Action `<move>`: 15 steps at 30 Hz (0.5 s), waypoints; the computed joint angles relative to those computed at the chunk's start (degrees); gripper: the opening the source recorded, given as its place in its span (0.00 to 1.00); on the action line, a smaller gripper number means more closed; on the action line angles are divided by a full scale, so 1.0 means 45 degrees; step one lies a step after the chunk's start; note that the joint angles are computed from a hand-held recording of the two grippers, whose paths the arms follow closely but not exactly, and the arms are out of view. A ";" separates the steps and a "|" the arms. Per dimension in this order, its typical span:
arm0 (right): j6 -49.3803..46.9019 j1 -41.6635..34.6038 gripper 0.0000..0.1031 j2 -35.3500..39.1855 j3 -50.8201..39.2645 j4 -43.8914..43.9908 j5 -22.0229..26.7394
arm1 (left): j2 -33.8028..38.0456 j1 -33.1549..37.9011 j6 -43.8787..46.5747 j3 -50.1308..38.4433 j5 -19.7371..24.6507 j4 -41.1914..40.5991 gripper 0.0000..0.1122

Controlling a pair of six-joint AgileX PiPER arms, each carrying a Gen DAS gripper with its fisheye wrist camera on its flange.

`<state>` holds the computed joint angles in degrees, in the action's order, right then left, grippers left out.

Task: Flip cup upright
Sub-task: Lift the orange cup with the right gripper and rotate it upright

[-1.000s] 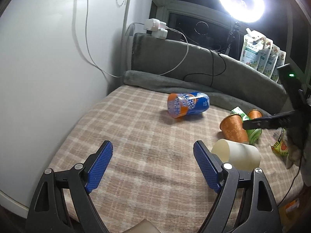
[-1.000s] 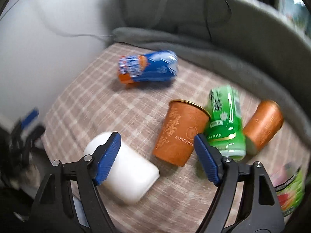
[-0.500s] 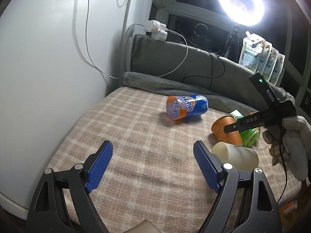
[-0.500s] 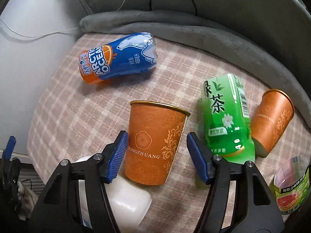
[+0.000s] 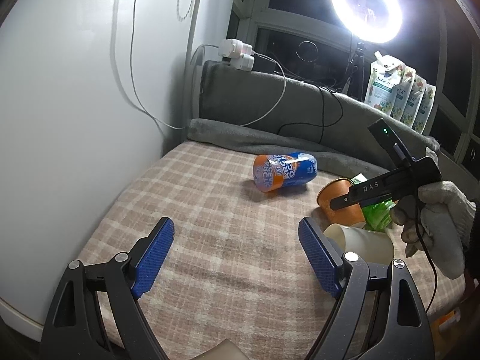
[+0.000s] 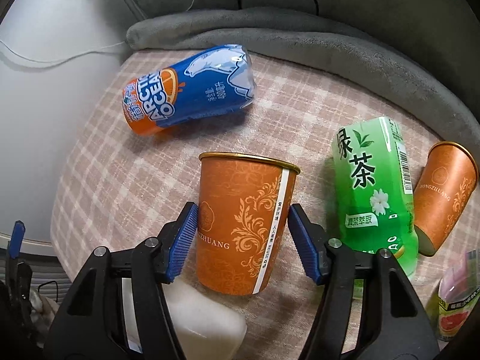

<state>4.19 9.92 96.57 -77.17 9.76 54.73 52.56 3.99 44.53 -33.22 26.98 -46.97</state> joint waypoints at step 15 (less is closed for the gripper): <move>-0.1813 -0.1810 0.62 -0.5248 0.2802 0.1852 0.0587 | -0.0107 -0.2396 -0.2463 -0.0746 0.0120 0.1945 0.76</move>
